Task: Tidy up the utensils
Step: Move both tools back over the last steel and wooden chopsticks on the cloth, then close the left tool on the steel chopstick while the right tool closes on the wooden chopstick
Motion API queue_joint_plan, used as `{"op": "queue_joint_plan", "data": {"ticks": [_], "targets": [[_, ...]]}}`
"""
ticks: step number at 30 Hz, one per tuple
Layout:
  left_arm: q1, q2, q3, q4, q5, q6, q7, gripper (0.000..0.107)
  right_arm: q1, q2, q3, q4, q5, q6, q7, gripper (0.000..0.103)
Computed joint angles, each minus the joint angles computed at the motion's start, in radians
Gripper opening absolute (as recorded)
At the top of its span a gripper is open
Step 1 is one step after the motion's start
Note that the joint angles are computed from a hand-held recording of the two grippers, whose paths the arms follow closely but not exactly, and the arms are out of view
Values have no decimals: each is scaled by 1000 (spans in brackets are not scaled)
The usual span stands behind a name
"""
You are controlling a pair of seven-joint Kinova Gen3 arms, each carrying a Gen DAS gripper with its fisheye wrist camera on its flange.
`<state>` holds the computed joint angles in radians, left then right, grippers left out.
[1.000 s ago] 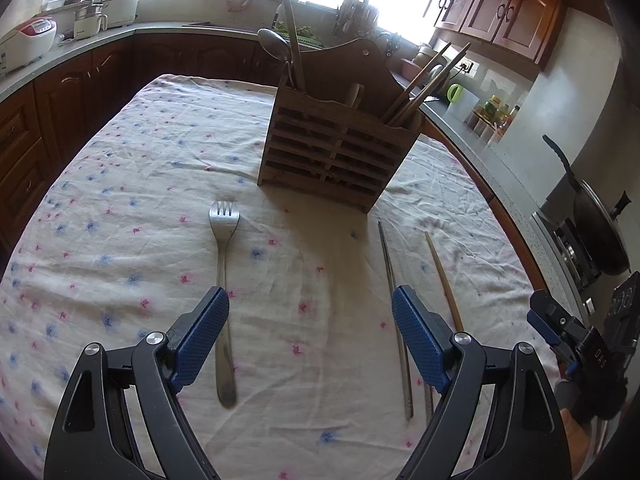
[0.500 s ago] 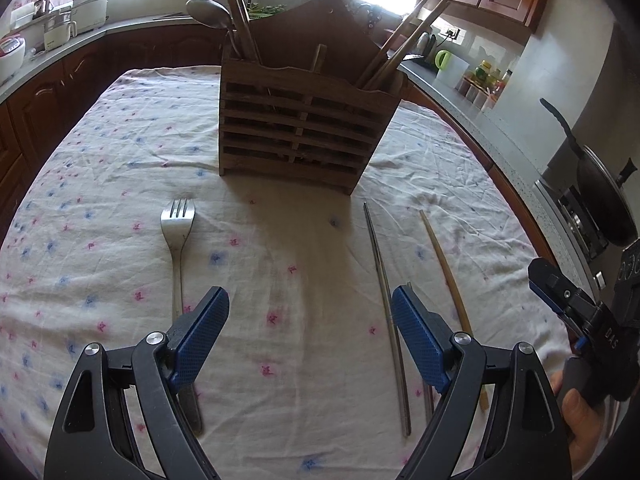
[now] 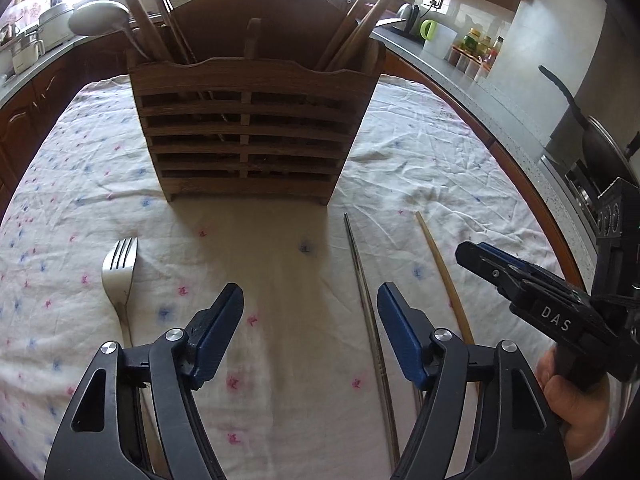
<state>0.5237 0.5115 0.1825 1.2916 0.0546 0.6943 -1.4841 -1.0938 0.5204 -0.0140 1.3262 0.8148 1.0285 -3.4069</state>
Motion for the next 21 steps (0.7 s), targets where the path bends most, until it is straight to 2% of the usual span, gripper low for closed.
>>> {"op": "queue_joint_plan", "data": {"ticks": [5, 9, 12, 14, 15, 18, 21], "targets": [[16, 60, 5, -95, -9, 67, -21, 58, 63, 33, -19, -52, -78, -17, 137, 29], [38, 94, 0, -156, -18, 104, -36, 56, 53, 65, 4, -99, -121, 36, 222, 7], [57, 128, -3, -209, -26, 138, -50, 51, 39, 42, 17, -61, -121, 25, 183, 7], [83, 162, -20, -259, -47, 176, -47, 37, 31, 29, 20, -39, -115, 25, 157, 7], [92, 175, -25, -270, -56, 183, -47, 34, 28, 20, 20, -22, -111, 18, 138, 7], [118, 163, -45, -244, -88, 155, -54, 32, 17, 0, 12, 10, -98, 19, 92, 7], [102, 136, -31, -189, -83, 125, -77, 19, 13, -12, 0, 29, -86, 18, 61, 7]]}}
